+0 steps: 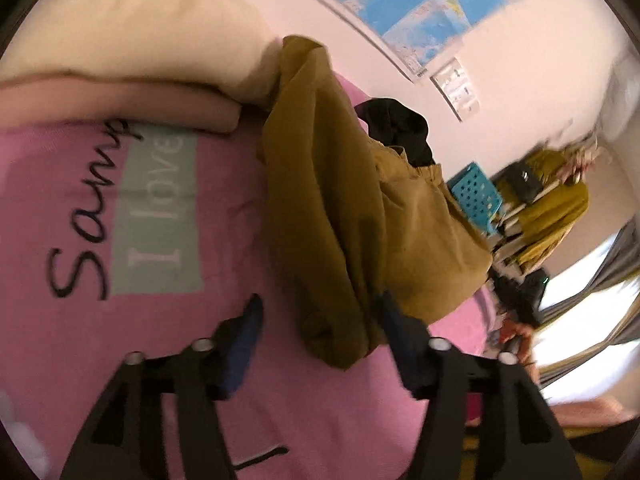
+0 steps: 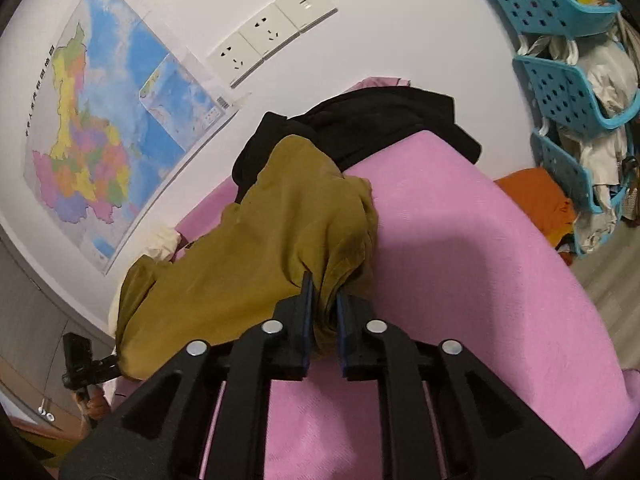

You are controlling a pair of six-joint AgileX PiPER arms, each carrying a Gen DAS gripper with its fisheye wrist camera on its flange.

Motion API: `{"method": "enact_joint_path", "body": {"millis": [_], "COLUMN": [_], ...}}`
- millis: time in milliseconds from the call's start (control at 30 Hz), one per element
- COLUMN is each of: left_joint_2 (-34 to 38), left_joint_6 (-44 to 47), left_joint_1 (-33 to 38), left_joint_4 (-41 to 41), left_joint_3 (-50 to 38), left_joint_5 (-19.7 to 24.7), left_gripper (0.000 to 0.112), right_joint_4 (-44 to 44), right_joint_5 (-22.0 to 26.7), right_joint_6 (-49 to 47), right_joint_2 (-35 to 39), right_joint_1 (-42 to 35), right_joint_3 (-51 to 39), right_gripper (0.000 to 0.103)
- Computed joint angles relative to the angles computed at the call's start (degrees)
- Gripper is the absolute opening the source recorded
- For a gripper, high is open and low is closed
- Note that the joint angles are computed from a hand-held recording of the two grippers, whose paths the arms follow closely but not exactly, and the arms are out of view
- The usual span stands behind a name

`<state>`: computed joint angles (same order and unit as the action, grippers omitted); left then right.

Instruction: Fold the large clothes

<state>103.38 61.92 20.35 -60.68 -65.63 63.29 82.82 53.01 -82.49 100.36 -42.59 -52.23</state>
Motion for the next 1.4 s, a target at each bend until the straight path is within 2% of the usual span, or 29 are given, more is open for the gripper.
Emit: {"method": "enact_joint_path", "body": {"millis": [100,167,233,267,333,400,467,500,533,567,633,667,700,767,800,867,900,933,1000,1033,1100,1167,1233,1300,1333,1400], "left_joint_2": [-1.68,-1.65,-2.04,-2.7,-3.15,-4.34,-3.53,-3.46,-4.2,-4.83,-4.69,-4.64,-5.53,-7.82,-8.61,-8.42,-9.29,-10.46,-13.99,-15.34,-18.04,-17.52,-16.06,-13.24,-11.73,-7.41], "left_joint_6": [1.74,1.39,0.16,0.01,0.26,0.01,-0.38,-1.5,-1.17,-1.14,-2.05,-2.13,-3.01,-4.17,-6.6,-8.93,-7.27,-4.93,-0.32,0.46,2.39,3.13,2.71,-0.97,-2.41,-7.45], "left_joint_1": [0.47,-0.73,-2.03,-2.81,-3.4,-6.12,-6.65,-7.27,-7.57,-7.42,-4.9,-3.16,-1.79,-1.26,-1.37,-1.53,-0.94,-0.14,1.13,0.7,-2.5,-6.03,-10.23,-16.71,-18.61,-22.38], "left_joint_4": [0.17,0.25,1.48,1.16,1.16,1.85,2.14,2.26,2.46,2.77,3.16,3.02,3.89,6.65,9.73,12.73,11.51,9.49,5.6,5.05,4.36,3.7,4.25,7.62,9.01,13.52], "left_joint_3": [1.68,1.92,2.28,3.04,3.43,4.18,3.67,3.48,4.13,4.42,3.54,3.06,3.02,4.09,4.37,4.16,5.13,6.31,7.8,8.01,7.84,6.02,4.24,1.67,0.46,-3.22], "left_joint_5": [-0.78,-2.84,-5.7,-7.28,-7.66,-11.69,-10.59,-11.03,-12.11,-12.21,-9.18,-7.08,-6.8,-9.78,-12.19,-12.89,-13.39,-13.59,-13.19,-13.56,-15.62,-14.63,-15.62,-19.73,-20.54,-22.62], "left_gripper": [0.056,0.04,0.041,0.052,0.062,0.058,0.026,0.025,0.016,0.013,0.006,0.003,0.002,0.0,0.0,0.0,0.0,0.001,0.017,0.033,0.036,0.04,0.046,0.046,0.046,0.046], "right_joint_4": [0.33,1.2,2.25,2.66,3.63,4.43,4.41,4.2,4.18,5.24,5.41,5.74,6.4,6.94,7.34,5.52,5.0,5.17,6.1,8.78,9.42,8.63,6.38,4.15,2.22,-2.11], "right_joint_5": [-2.05,-1.75,-2.09,-2.33,-3.57,-4.38,-5.47,-6.02,-5.79,-4.82,-0.2,0.99,1.46,1.17,0.25,-4.54,-6.29,-7.3,-9.92,-13.4,-15.13,-15.02,-16.01,-18.7,-21.57,-22.68], "right_joint_6": [-0.77,-2.3,-3.12,-3.77,-4.57,-5.15,-4.52,-3.9,-3.87,-4.84,-4.61,-4.68,-5.19,-5.37,-4.54,-2.96,-2.79,-3.02,-3.65,-5.57,-6.77,-8.6,-8.46,-7.56,-5.92,-1.2], "right_joint_2": [-3.04,-4.07,-5.1,-5.29,-5.35,-5.07,-3.37,-2.18,-1.31,-0.43,0.85,0.58,-0.32,-1.34,-0.71,-0.25,-0.53,-1.51,-4.88,-8.69,-12.57,-15.83,-16.22,-14.66,-12.62,-8.97], "right_joint_1": [0.52,0.08,0.53,0.78,1.57,1.98,2.29,2.54,2.47,2.02,-0.32,-1.09,-1.57,-1.56,-1.14,1.4,2.21,2.28,1.87,1.92,2.31,4.37,9.11,14.47,18.25,20.97], "right_joint_3": [2.41,3.82,5.13,5.61,6.36,6.68,6.18,5.71,5.38,5.37,4.53,4.48,4.76,4.53,4.16,3.52,3.62,4.33,6.17,8.1,8.94,9.05,7.62,5.42,3.08,-1.12], "right_gripper": [0.022,0.029,0.04,0.046,0.049,0.05,0.05,0.05,0.043,0.029,0.015,0.011,0.011,0.01,0.01,0.012,0.015,0.022,0.039,0.044,0.045,0.056,0.057,0.056,0.055,0.056]}}
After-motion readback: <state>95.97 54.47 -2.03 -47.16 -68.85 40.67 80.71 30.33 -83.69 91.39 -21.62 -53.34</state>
